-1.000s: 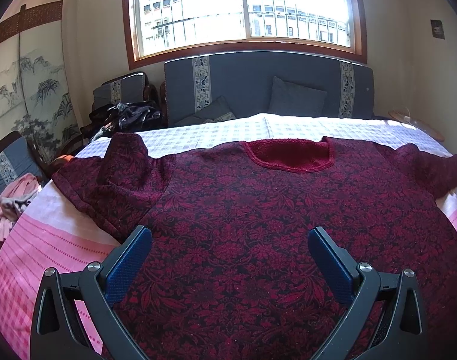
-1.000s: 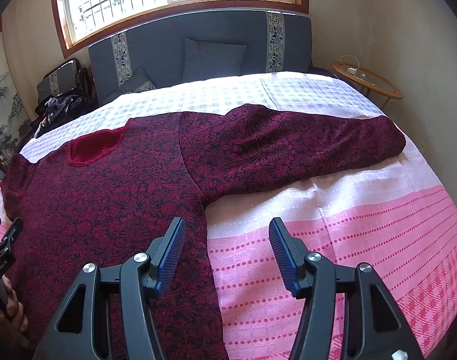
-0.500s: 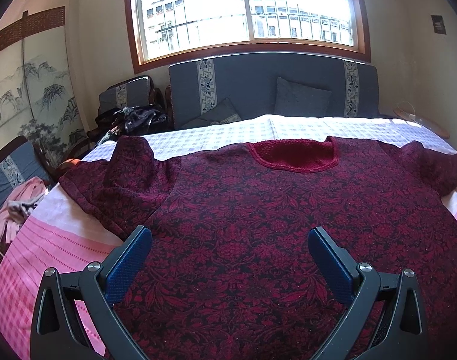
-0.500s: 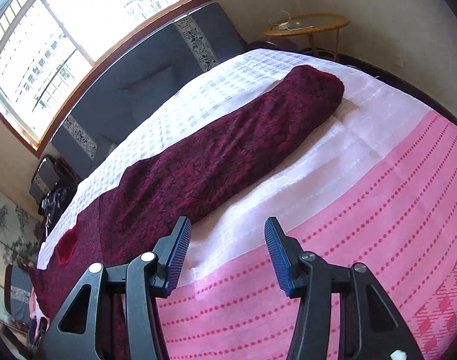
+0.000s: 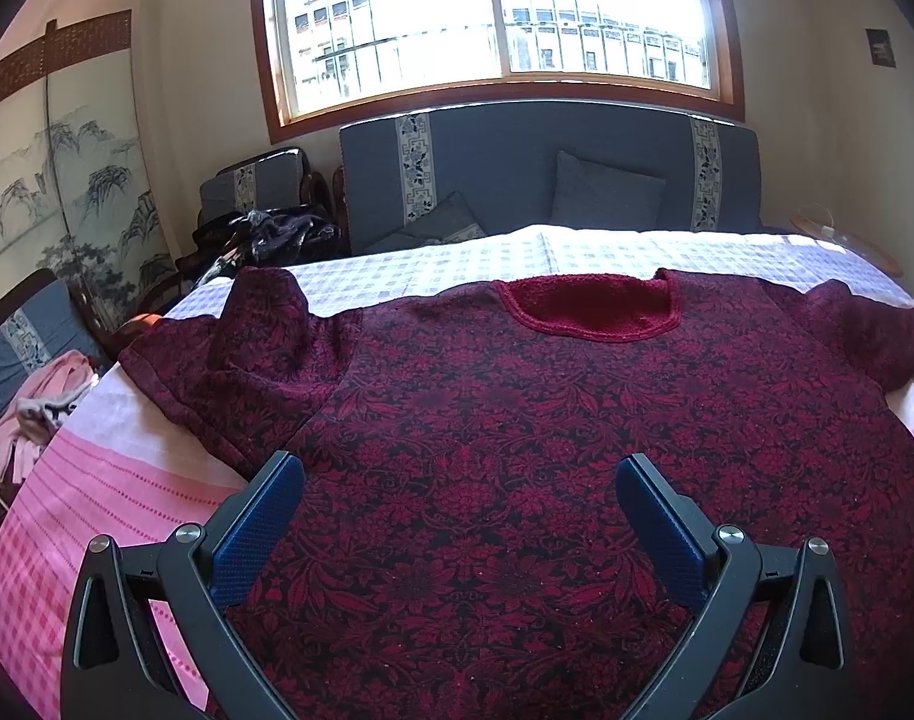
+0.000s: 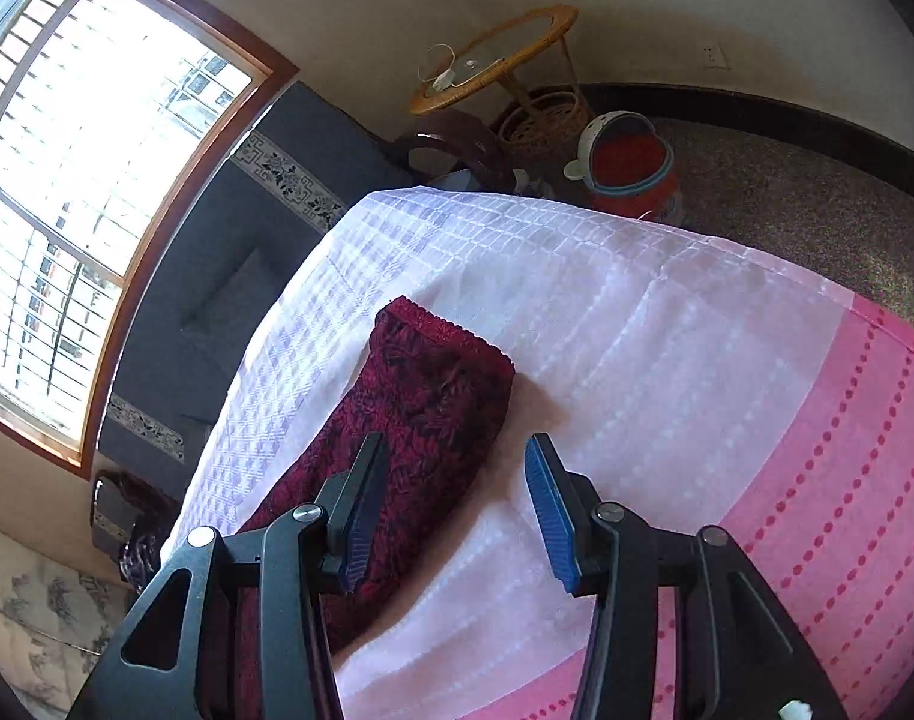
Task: Fold small clothes
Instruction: 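Lift the sleeve cuff with the right gripper and fold it across the sweater body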
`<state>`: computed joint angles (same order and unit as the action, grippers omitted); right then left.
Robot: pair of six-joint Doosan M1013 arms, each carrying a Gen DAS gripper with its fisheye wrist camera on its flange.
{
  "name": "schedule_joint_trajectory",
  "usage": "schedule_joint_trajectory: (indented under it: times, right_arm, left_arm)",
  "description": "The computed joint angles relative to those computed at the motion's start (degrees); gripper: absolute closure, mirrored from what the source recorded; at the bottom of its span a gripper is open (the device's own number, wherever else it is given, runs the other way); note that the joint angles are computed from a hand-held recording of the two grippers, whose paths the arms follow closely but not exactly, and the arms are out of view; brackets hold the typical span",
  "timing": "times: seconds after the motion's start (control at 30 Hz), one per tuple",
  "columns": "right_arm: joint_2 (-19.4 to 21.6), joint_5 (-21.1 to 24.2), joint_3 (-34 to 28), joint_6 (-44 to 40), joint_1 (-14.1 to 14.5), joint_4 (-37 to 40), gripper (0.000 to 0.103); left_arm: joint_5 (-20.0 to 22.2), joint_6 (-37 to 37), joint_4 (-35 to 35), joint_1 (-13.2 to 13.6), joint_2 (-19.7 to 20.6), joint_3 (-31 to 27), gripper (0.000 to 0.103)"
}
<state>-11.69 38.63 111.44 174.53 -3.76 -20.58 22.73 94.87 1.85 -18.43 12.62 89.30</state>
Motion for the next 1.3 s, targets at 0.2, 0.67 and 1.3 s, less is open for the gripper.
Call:
schedule_joint_trajectory:
  times: [0.2, 0.67, 1.3]
  right_arm:
    - [1.6, -3.3, 0.1, -0.4, -1.7, 0.9, 0.058]
    - [1.8, -8.7, -3.9, 6.4, 6.4, -6.2, 0.093]
    - [27.1, -15.8, -30.9, -20.8, 26.5, 23.3, 0.093]
  left_arm:
    - [0.3, -0.9, 2.0, -0.4, 0.1, -0.1, 0.000]
    - [-2.3, -3.3, 0.7, 0.4, -0.6, 0.9, 0.000]
    - [-4.8, -0.8, -8.5, 8.8, -2.9, 3.8, 0.000]
